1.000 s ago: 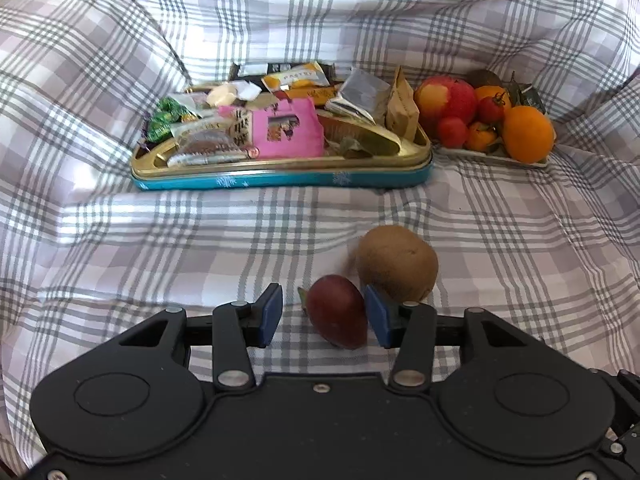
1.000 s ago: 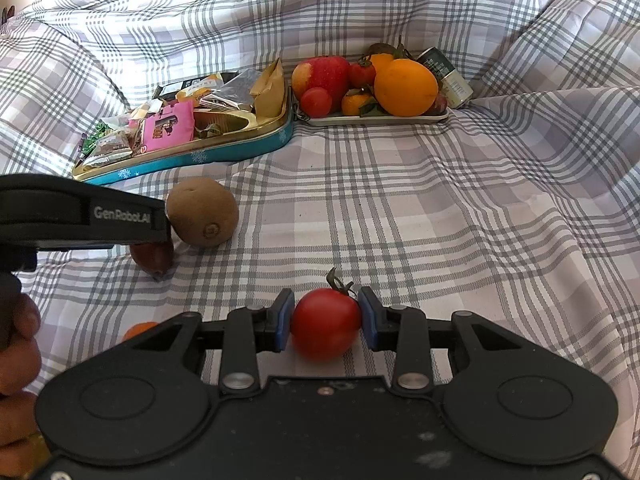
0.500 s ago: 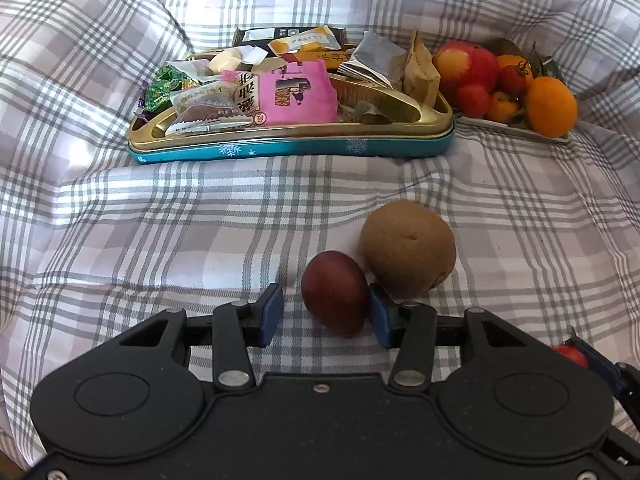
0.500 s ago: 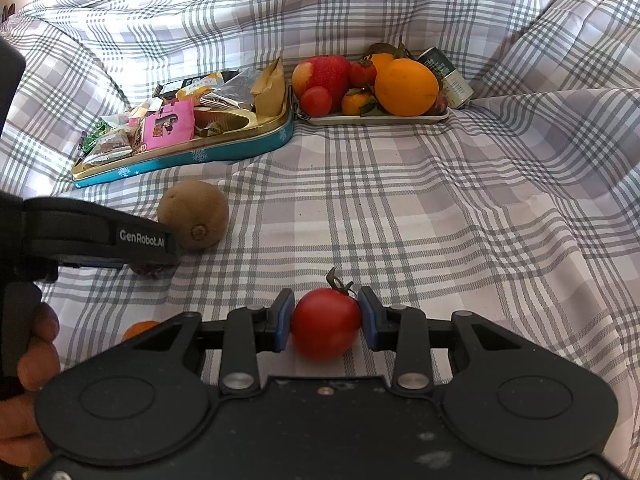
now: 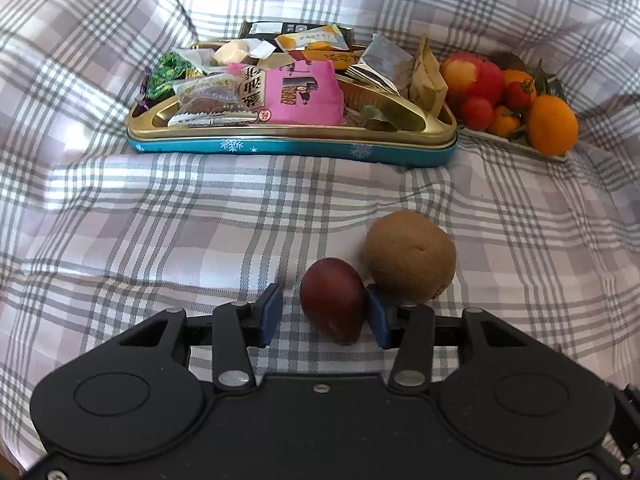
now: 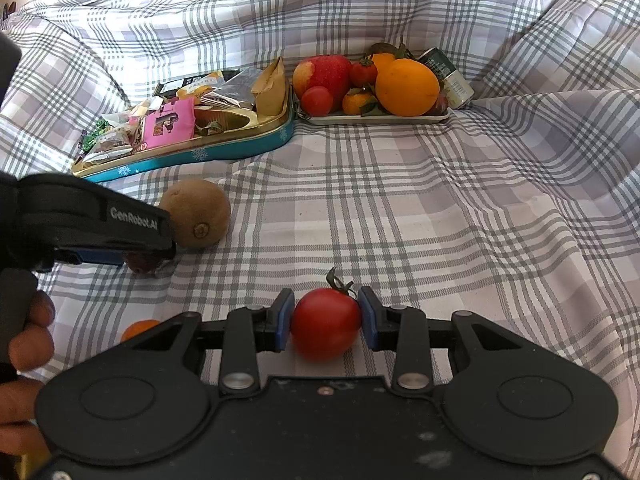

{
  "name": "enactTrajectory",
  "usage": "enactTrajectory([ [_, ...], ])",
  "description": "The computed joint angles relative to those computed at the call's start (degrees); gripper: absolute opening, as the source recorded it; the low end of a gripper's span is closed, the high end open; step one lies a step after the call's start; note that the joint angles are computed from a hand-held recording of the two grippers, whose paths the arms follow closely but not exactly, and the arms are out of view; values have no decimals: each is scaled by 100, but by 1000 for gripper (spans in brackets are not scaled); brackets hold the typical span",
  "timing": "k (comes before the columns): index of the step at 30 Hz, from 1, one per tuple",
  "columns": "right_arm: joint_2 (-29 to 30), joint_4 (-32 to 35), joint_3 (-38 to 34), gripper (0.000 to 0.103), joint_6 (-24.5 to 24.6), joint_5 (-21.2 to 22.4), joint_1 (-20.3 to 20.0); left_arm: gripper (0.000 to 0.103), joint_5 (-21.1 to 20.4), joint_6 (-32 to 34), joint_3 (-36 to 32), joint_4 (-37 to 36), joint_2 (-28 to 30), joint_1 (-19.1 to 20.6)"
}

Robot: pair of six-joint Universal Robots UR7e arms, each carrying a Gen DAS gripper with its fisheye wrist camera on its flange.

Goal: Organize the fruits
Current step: 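Grasp the dark plum beside the kiwi with the left tool while the right holds the tomato, then lift the plum toward the yellow tray with the left tool while the right carries the tomato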

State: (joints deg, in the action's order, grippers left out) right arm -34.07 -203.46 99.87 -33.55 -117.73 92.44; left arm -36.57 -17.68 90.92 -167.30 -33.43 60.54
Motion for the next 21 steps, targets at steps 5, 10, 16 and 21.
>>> enactTrajectory([
  [5, 6, 6, -7, 37, 3, 0, 3, 54, 25, -115, -70, 162, 12, 2],
  [10, 7, 1, -6, 37, 0, -2, 4, 54, 145, -60, -137, 214, 71, -11],
  [16, 9, -12, -3, 37, -4, 12, -1, 43, 94, 40, -59, -1, 55, -23],
  [21, 15, -28, -2, 37, -17, 9, 1, 43, 347, -208, 95, 257, -56, -136],
])
